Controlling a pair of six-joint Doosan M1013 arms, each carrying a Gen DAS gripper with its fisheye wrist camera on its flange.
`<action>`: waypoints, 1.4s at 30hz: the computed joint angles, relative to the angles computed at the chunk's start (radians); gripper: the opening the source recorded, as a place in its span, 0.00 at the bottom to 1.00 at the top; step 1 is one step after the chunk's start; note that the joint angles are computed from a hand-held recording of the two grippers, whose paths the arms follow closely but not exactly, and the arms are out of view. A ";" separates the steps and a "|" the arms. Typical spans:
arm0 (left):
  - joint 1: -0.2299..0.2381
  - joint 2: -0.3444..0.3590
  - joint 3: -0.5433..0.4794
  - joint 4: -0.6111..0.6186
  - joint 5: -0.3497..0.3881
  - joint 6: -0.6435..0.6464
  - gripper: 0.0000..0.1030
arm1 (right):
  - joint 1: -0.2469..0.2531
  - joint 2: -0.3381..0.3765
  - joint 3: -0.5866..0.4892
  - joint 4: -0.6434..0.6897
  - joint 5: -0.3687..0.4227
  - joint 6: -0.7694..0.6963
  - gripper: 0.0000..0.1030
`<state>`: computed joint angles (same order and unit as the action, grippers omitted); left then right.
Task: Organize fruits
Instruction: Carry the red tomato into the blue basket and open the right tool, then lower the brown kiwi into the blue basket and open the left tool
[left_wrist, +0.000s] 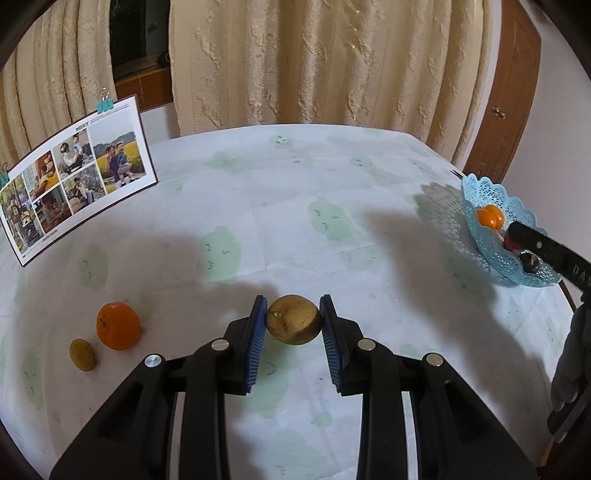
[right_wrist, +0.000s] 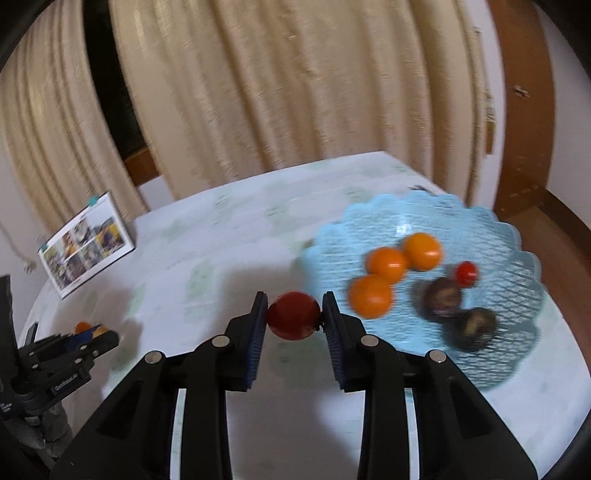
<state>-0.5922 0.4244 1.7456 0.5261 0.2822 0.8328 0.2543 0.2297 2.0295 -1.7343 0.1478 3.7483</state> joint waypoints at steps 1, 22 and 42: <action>-0.002 -0.001 0.000 -0.001 -0.001 0.003 0.29 | -0.006 -0.004 0.007 -0.017 0.006 0.029 0.31; -0.074 0.022 -0.077 -0.230 -0.010 0.333 0.29 | 0.019 -0.035 0.140 -0.033 0.540 0.357 0.63; -0.168 0.133 -0.258 -0.616 0.036 0.805 0.29 | 0.013 -0.022 0.161 -0.040 0.597 0.478 0.66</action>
<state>-0.7602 0.5572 1.4874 -0.0900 0.3177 1.6375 0.2675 0.2072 2.1909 -1.7739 0.7443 4.2261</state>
